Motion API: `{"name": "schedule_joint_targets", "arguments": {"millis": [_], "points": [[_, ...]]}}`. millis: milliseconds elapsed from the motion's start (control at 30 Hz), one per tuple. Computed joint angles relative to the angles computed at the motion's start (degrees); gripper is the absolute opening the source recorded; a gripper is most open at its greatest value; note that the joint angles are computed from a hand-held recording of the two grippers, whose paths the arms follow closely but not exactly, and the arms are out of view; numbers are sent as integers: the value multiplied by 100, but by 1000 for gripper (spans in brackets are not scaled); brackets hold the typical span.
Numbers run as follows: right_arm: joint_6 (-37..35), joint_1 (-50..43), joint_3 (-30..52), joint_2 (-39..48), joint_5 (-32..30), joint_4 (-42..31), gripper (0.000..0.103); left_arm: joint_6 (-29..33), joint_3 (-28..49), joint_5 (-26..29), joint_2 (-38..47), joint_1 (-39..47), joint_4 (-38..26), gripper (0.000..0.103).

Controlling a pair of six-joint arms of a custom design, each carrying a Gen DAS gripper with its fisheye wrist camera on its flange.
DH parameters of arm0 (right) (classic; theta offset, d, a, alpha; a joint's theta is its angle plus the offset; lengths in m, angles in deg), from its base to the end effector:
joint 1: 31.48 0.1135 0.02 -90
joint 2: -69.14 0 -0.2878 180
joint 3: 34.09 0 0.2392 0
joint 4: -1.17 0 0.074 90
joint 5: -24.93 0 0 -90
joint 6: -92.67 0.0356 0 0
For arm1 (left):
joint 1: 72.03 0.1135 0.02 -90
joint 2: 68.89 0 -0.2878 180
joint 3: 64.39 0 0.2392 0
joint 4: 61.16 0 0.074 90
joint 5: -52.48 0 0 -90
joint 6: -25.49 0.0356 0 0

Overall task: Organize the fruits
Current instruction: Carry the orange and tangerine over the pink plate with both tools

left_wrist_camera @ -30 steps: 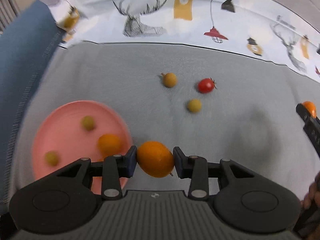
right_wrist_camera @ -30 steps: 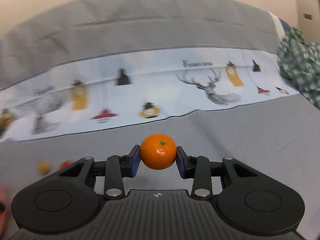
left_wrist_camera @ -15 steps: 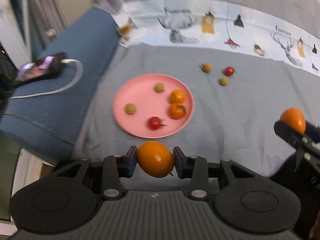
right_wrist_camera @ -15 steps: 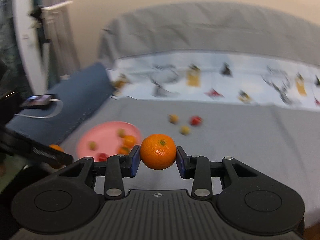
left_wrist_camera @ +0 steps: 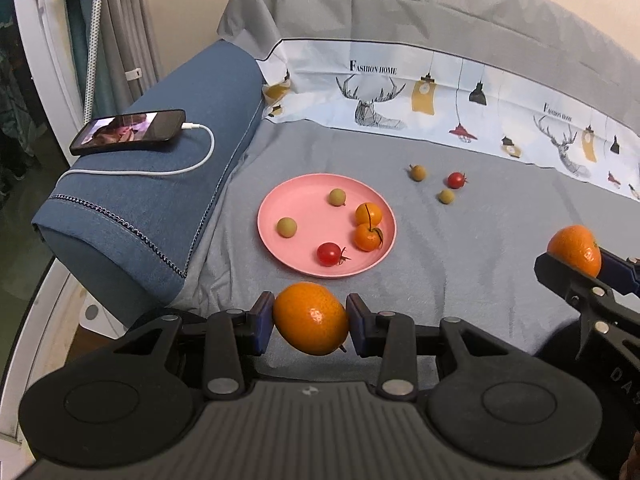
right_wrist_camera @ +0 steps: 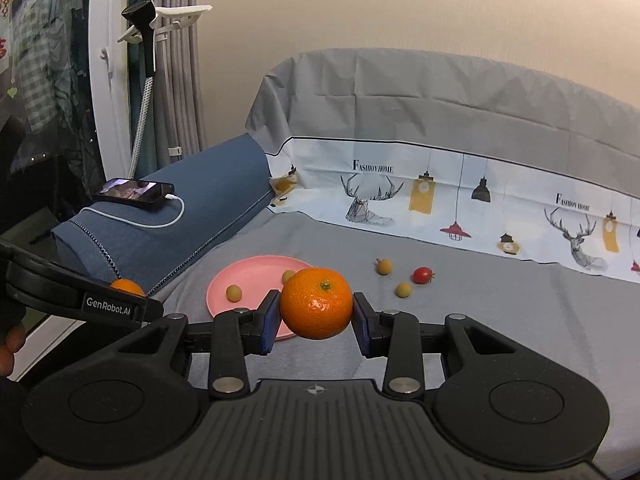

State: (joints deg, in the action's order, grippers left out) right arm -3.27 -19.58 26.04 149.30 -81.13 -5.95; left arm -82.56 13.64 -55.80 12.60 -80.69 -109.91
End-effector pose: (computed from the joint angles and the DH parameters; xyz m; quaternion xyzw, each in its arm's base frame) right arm 0.2835 0.0698 0.2658 -0.2030 0.8234 0.1459 0.5094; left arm 0.2807 -0.0315 0.2985 -0.1277 0.9268 0.0724 0.3458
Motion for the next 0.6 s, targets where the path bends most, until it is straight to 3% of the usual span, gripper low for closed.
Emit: {"name": "schedule_joint_targets", "arguments": {"millis": [600], "points": [[-244, 359, 410, 415, 359, -320, 39, 114, -70, 407, 151, 441, 160, 43]]}}
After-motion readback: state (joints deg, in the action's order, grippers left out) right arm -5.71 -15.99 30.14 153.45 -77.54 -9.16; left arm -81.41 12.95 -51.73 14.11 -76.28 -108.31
